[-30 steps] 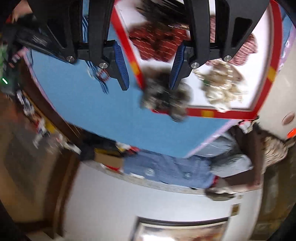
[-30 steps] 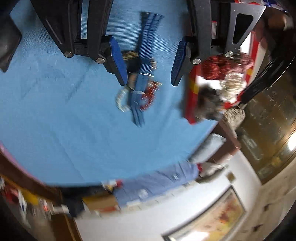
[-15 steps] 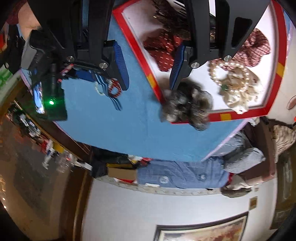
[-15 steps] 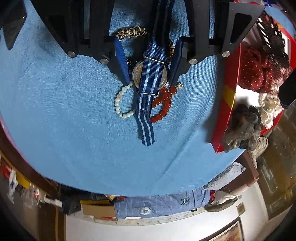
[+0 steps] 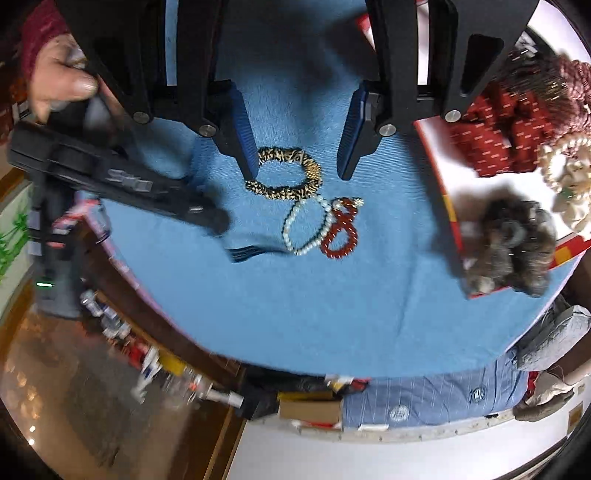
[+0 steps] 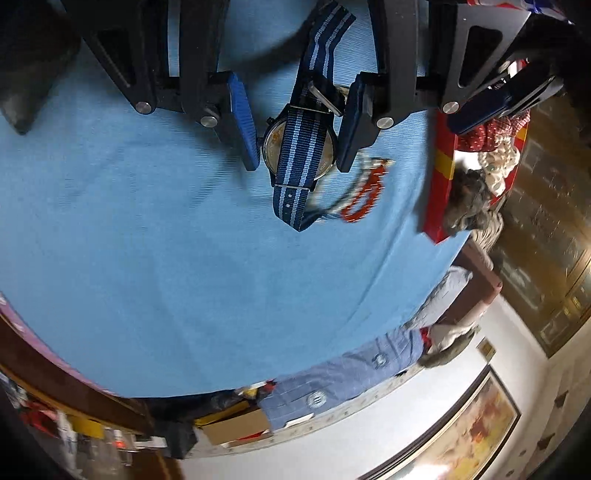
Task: Organize jewelry
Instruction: 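Grasp blue-strapped watch with right tool while left tool grasps leopard-print scrunchie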
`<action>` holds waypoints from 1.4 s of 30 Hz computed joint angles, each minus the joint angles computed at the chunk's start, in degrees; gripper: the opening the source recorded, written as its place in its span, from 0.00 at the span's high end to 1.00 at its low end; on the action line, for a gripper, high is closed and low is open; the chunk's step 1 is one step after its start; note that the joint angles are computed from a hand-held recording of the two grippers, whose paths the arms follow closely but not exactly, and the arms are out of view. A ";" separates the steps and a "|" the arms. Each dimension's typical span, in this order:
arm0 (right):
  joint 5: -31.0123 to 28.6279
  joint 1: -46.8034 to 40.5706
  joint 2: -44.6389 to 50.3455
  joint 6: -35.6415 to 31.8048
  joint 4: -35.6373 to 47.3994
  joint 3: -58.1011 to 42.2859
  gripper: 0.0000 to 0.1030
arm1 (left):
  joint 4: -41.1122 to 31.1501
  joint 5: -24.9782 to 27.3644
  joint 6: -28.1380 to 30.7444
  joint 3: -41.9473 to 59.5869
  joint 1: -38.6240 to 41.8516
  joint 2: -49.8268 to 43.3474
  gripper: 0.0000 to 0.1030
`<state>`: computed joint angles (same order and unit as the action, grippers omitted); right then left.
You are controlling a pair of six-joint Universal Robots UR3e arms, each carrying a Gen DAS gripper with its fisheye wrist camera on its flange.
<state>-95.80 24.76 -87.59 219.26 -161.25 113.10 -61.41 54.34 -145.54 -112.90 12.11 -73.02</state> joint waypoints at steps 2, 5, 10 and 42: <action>-0.71 -0.54 -2.47 0.45 -0.22 2.87 0.55 | 5.59 5.61 -5.60 2.03 -6.41 -5.80 0.71; 1.37 -2.94 -6.07 0.34 -0.49 5.85 0.55 | 13.29 11.03 -10.35 1.69 -12.24 -9.24 0.74; 2.87 -4.21 -6.51 0.06 -2.56 6.64 0.55 | 15.47 15.46 -12.73 3.46 -17.93 -13.31 0.89; -1.74 0.42 -6.50 -1.69 -3.55 5.15 0.55 | 19.02 5.29 -8.29 -5.33 -8.26 -5.96 1.00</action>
<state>-97.53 25.17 -94.09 217.57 -164.80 118.25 -42.39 59.63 -153.83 -118.23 3.85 -78.98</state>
